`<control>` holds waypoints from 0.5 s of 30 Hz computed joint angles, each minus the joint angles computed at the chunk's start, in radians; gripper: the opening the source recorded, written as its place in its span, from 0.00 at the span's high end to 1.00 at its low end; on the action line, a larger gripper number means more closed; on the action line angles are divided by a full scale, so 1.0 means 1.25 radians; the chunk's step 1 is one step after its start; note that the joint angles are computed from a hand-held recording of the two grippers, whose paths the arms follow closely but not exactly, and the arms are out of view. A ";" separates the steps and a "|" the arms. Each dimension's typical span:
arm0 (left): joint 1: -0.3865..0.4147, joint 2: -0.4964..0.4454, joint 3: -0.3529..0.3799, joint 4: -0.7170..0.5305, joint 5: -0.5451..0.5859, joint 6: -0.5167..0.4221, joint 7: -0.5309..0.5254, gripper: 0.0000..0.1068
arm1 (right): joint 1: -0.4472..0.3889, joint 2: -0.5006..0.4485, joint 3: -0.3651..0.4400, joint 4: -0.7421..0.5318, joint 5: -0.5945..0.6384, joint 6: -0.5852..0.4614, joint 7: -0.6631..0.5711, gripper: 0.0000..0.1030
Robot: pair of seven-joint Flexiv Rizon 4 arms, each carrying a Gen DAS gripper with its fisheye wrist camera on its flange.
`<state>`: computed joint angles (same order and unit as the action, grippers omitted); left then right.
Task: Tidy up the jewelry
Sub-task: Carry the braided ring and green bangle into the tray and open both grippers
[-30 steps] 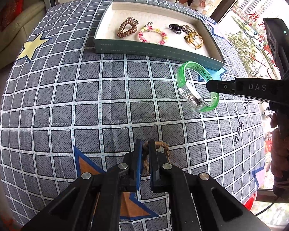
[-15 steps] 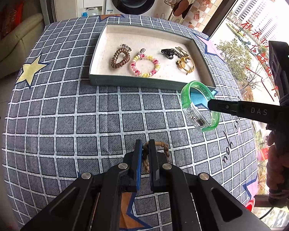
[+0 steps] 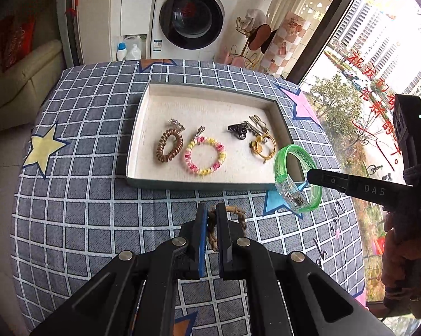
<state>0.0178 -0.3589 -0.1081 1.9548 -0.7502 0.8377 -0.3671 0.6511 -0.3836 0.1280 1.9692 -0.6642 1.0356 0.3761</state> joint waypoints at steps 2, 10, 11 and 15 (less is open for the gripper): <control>-0.004 -0.010 -0.008 -0.016 -0.011 0.009 -0.002 0.83 | -0.006 0.002 -0.003 -0.001 -0.002 -0.004 -0.010 0.93; -0.024 -0.075 -0.039 -0.094 -0.018 0.050 -0.037 0.83 | -0.040 -0.012 -0.015 -0.016 0.008 0.006 -0.067 0.93; -0.027 -0.086 -0.042 -0.106 -0.013 0.055 -0.047 0.83 | -0.043 -0.015 -0.017 -0.018 0.010 0.008 -0.073 0.93; -0.038 -0.136 -0.047 -0.153 0.028 0.073 -0.094 0.83 | -0.057 -0.032 -0.023 -0.030 0.028 0.009 -0.105 0.93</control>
<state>-0.0298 -0.5286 -0.1671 1.7635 -0.7153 0.9295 -0.4849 0.5800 -0.4237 0.0987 1.9322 -0.6288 1.0469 0.2449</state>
